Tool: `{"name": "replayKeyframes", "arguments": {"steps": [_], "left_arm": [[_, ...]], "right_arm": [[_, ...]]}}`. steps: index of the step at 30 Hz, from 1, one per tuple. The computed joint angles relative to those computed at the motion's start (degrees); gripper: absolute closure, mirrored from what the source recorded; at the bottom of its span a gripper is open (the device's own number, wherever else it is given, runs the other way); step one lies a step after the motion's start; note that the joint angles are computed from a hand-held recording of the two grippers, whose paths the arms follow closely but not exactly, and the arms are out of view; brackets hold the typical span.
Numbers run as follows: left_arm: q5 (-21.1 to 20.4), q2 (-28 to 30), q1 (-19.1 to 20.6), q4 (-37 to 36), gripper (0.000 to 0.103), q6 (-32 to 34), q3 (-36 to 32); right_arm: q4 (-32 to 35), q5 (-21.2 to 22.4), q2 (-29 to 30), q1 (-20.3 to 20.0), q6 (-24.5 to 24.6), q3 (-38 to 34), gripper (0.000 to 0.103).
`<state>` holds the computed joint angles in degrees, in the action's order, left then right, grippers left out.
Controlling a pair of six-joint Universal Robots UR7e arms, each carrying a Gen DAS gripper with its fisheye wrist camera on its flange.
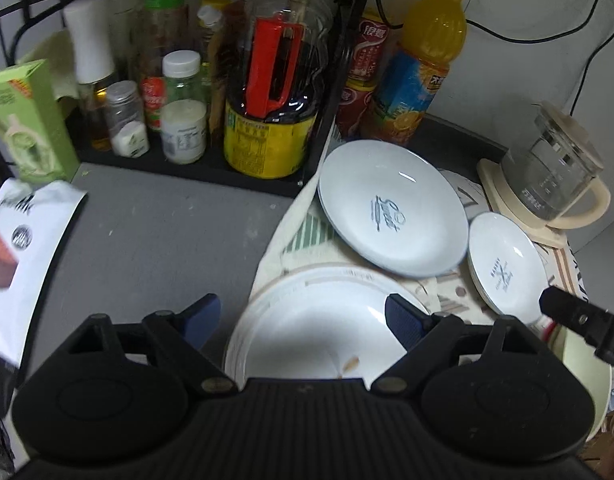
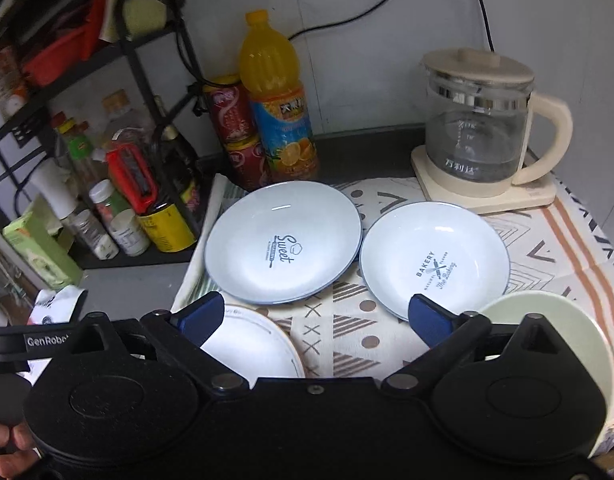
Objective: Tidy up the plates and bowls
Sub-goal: 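Close both grippers on the 'Sweet' plate rim and tilt it up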
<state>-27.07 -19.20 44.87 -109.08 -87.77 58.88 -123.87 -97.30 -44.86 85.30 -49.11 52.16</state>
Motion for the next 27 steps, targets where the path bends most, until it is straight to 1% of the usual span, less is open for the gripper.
{"name": "replayKeyframes", "arguments": {"steps": [2,6,7,8,10,12,14,16,18,21,23,27], "left_arm": [[-0.9,-0.3,1.2,-5.9,0.016,5.2,0.8],[-1.8,0.4,3.3,-14.9,0.019,13.7,0.6],[-2.0,0.7,3.8,-17.2,0.020,16.3,0.3],[-2.5,1.1,4.4,-19.2,0.022,18.8,-0.2],[-3.9,1.9,5.4,-22.4,0.027,23.0,-1.5],[-5.2,2.8,6.4,-24.8,0.035,26.9,-3.0],[-6.4,3.6,7.3,-26.2,0.040,29.2,-4.6],[-7.4,4.3,8.1,-27.2,0.043,30.4,-5.7],[-8.7,4.8,9.0,-28.0,0.049,31.3,-6.8],[-10.5,5.7,10.2,-29.0,0.056,33.4,-8.5],[-11.4,6.2,10.8,-29.3,0.060,34.8,-9.4],[-13.0,6.8,12.0,-30.2,0.066,35.8,-10.3]], "right_arm": [[-0.3,-1.9,1.5,0.4,2.2,-1.0,0.016],[-1.3,-4.0,3.7,0.8,5.2,-2.1,0.021],[-1.5,-4.5,4.4,1.0,5.8,-2.5,0.024],[-1.6,-4.8,5.0,1.1,6.4,-3.1,0.029],[-1.7,-5.4,6.4,1.2,8.1,-4.4,0.032],[0.5,-5.9,8.3,1.2,10.4,-7.2,0.035],[2.4,-7.3,10.3,1.3,13.3,-9.8,0.043],[2.7,-8.5,11.4,1.3,14.6,-10.7,0.049],[4.0,-8.8,12.4,1.2,15.5,-11.8,0.051],[5.1,-9.5,13.8,1.3,17.8,-13.0,0.057],[6.1,-10.2,15.0,1.3,19.5,-14.4,0.063],[8.7,-10.4,17.5,1.1,21.8,-18.3,0.067]]}}
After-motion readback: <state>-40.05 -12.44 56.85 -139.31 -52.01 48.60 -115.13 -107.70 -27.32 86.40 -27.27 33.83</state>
